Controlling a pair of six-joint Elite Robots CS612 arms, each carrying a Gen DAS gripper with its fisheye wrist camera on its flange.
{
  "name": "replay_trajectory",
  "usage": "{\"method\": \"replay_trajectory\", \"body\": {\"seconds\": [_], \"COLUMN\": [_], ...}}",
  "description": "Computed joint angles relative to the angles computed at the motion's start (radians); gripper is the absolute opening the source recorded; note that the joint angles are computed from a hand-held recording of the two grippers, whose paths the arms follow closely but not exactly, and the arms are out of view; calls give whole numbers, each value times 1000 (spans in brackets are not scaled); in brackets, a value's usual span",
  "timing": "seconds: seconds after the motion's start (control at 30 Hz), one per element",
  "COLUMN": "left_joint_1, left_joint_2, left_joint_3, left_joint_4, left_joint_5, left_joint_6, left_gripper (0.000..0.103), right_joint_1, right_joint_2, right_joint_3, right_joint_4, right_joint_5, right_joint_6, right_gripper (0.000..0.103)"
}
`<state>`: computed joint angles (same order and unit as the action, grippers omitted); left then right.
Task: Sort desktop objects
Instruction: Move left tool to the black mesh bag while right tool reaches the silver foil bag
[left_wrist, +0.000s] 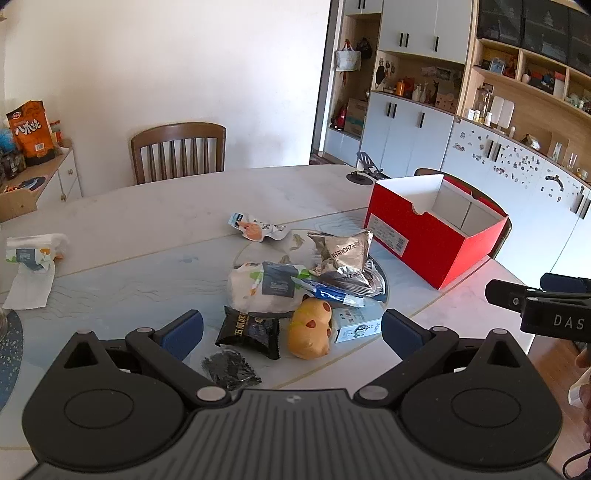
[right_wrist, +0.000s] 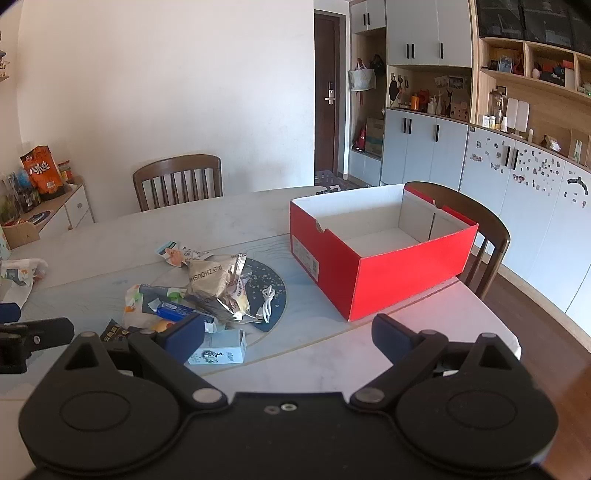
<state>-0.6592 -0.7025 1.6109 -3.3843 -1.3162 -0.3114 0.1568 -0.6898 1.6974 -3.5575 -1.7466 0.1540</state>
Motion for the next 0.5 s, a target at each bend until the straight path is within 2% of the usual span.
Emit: {"method": "replay_trajectory", "body": {"seconds": [0.5], "left_joint_1": [7], "left_joint_2": [-3], "left_joint_3": [8], "left_joint_4": [-7], "left_joint_5": [12], "left_joint_6": [12], "left_gripper": [103], "right_joint_1": [13], "right_joint_2": [7], "right_joint_3": [-23], "right_joint_4": [21], "right_joint_5": [-2], "right_joint_6": [-17], "right_gripper": [97]}}
